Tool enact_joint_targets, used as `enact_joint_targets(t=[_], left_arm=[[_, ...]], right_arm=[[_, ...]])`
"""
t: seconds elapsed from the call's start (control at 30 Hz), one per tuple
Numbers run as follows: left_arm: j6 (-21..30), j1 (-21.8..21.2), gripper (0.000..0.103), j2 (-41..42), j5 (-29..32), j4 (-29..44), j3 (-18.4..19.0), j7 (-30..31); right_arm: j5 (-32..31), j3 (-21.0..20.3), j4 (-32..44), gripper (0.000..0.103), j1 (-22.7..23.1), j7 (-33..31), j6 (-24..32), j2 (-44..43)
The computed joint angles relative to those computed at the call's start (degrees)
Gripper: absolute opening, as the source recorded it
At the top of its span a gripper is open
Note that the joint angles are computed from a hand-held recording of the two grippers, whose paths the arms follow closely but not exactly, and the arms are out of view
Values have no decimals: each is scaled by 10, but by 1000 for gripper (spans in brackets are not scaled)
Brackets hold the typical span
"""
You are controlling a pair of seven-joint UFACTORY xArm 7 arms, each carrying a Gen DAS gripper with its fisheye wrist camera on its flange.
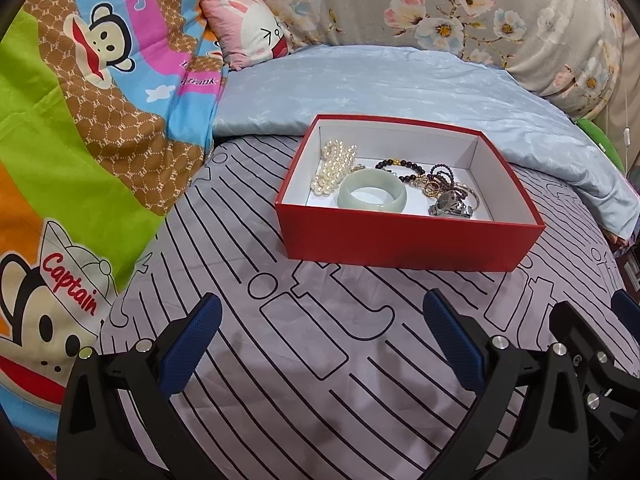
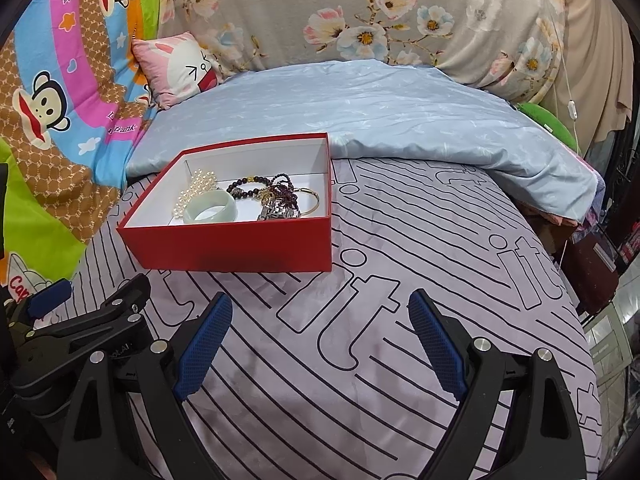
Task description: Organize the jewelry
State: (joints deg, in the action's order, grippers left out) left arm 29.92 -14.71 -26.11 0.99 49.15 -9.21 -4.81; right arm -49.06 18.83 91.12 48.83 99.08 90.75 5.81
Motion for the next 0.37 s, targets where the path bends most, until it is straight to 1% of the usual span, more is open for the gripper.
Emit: enact_joint_targets(t=[0.07, 0.2, 0.37], left_arm=[[-3, -1, 98, -1, 1, -1, 0, 3], [12, -9, 98, 7, -11, 8, 7, 13], [-4, -5, 98, 3, -2, 1, 2, 15]], right_arm=[[0, 0, 0, 87, 0, 2, 0, 0], [1, 1, 0, 87, 1, 7, 1, 0], [0, 1, 0, 87, 2, 8, 1, 0]])
